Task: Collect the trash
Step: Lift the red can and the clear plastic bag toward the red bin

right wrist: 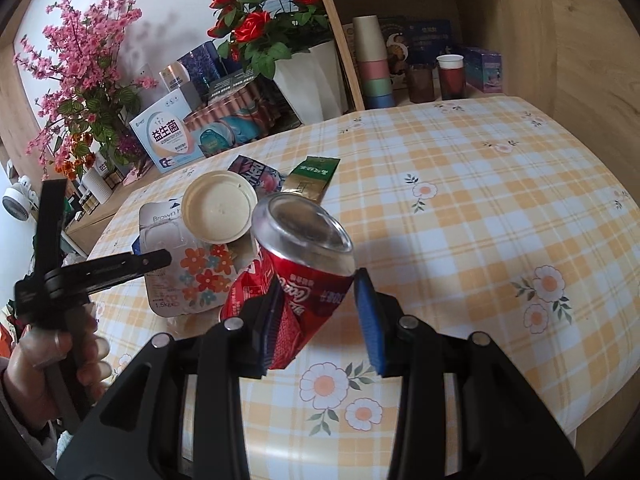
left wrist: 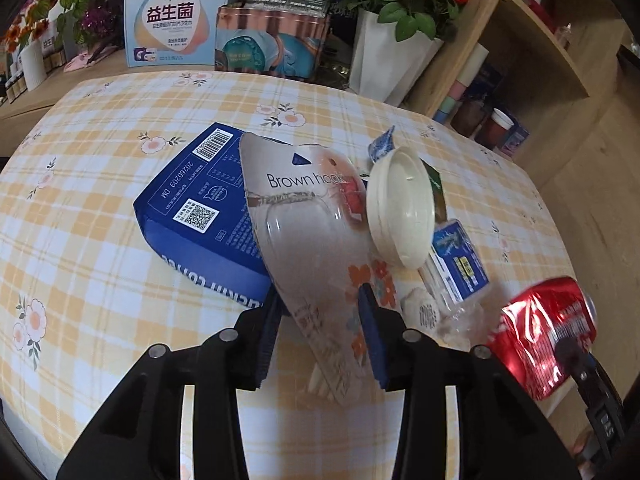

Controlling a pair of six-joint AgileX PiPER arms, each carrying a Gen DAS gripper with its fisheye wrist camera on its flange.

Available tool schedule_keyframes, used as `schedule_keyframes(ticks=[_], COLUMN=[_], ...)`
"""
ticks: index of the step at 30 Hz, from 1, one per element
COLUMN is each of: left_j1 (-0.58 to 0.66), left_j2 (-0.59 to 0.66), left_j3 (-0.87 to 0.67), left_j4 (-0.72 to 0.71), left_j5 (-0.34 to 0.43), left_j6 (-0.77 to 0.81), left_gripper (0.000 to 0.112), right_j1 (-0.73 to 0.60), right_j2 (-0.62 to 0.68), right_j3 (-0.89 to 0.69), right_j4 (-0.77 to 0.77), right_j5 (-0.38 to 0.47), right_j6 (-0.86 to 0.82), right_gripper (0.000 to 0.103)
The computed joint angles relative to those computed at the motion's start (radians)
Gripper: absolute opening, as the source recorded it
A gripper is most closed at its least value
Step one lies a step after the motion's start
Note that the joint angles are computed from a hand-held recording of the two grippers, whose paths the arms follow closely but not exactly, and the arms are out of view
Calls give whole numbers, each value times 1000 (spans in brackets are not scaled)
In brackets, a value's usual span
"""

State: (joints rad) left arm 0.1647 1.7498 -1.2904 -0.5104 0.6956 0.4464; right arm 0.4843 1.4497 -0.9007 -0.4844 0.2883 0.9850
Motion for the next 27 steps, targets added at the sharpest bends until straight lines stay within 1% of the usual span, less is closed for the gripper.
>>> schedule_keyframes(ticks=[2, 4, 5, 6, 9, 14, 18, 21, 24, 27], left_j1=[-15, -35, -46, -46, -38, -21, 18, 63, 107, 135], left_j2=[19, 17, 13, 10, -27, -88, -118, -124, -128, -147], left_j3=[-17, -9, -6, -4, 16, 8, -26, -58, -88, -93], left_j4=[24, 65, 101, 102, 116, 167, 151, 92, 50, 29], left_j5=[-7, -43, -56, -59, -92, -112, -84, -31, 27, 55], left_j6=[-29, -54, -78, -78, -79, -80, -35, 20, 44, 69], left_gripper=[39, 38, 34, 34, 32, 31, 30, 29, 28, 28], right_j1=[-1, -1, -2, -4, -8, -5, 7, 18, 36, 52], right_j2=[-4, -9, -12, -13, -23, -31, -36, -47, -59, -65], right_j3=[3, 10, 13, 15, 23, 25, 19, 19, 16, 8], right_j4=[-5, -14, -13, -12, -9, -20, -31, -41, -62, -72], right_j5=[1, 1, 1, 0, 0, -1, 8, 14, 28, 44], right_j6=[2, 12, 13, 12, 14, 36, 43, 60, 79, 86], right_gripper=[38, 38, 38, 38, 38, 38, 38, 38, 38, 38])
